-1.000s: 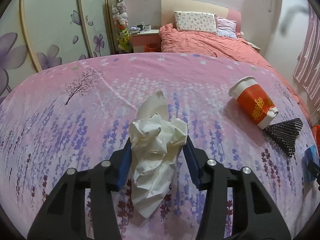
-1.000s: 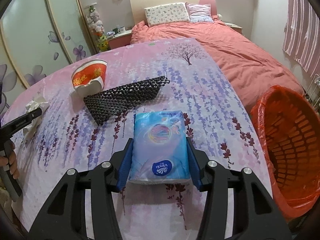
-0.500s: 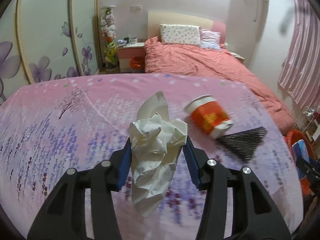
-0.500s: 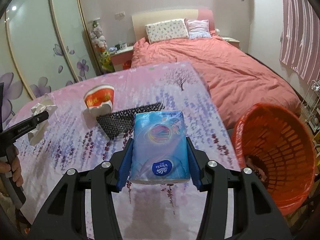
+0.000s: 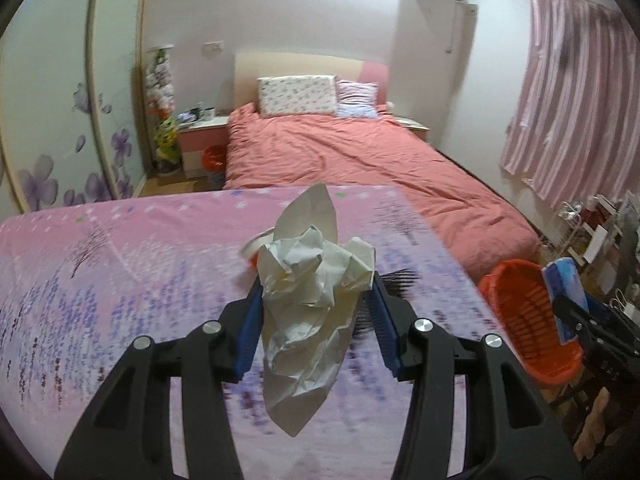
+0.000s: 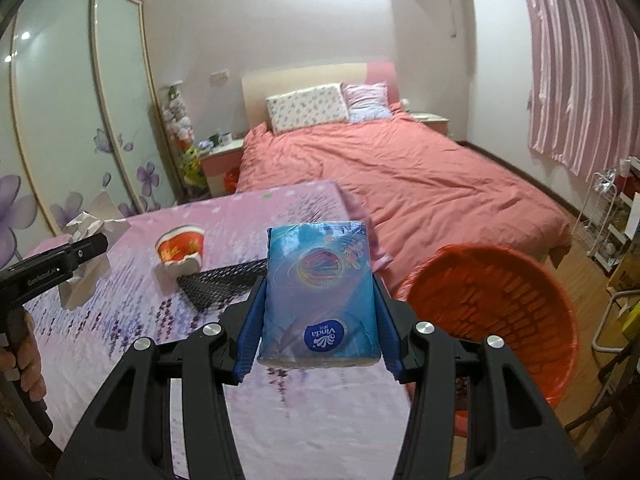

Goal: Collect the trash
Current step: 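Carry the white tissue and tissue pack over the orange basket with both tools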

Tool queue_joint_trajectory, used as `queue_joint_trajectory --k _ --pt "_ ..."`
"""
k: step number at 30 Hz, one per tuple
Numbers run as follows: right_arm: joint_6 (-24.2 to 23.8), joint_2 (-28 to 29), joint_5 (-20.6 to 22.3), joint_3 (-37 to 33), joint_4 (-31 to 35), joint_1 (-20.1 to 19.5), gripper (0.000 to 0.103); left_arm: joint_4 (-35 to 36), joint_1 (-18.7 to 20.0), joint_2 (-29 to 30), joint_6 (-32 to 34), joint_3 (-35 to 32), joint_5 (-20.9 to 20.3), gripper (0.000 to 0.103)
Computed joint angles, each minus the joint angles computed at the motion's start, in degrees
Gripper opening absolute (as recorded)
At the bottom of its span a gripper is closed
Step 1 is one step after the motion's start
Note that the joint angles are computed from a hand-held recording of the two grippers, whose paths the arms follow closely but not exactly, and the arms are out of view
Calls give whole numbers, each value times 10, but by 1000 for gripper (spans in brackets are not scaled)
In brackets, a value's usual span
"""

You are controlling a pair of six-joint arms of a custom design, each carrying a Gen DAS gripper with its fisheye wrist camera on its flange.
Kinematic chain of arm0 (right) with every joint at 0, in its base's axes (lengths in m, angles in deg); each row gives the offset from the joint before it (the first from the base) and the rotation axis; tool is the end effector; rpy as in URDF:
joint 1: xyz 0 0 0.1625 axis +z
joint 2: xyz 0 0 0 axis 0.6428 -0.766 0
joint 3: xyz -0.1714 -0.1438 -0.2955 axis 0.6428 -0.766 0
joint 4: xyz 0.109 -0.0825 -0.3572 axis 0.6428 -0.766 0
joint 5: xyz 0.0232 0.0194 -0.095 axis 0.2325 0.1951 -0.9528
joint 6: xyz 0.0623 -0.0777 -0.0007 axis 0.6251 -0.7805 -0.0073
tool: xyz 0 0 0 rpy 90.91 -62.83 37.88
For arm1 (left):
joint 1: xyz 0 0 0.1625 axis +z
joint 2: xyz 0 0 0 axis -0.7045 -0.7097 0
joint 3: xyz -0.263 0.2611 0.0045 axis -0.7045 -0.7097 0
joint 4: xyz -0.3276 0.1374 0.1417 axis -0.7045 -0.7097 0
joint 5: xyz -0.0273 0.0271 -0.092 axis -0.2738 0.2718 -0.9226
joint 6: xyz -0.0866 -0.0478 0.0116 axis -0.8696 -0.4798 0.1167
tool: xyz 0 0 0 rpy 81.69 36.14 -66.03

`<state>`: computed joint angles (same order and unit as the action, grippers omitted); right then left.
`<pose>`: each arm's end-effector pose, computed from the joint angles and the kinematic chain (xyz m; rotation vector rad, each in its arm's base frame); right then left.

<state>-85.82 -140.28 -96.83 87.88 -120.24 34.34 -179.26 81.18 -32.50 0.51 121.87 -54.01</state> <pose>0.0077 -0.4312 0.3391 0.4201 -2.2109 1.2122 -0.3324 -0.5101 0.0214 0.5718 2.3015 -1.0557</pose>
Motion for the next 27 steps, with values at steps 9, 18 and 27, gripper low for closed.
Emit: queue_joint_trajectory --k 9,18,27 --pt "10 -30 27 4 -28 -39 50 2 -34 62 19 -71 -62 49" --pt "37 -47 52 -10 -38 -86 50 21 -50 135 41 -161 -134 49" --pt "74 -53 83 -37 -17 -136 50 79 -53 225 45 -281 -197 49"
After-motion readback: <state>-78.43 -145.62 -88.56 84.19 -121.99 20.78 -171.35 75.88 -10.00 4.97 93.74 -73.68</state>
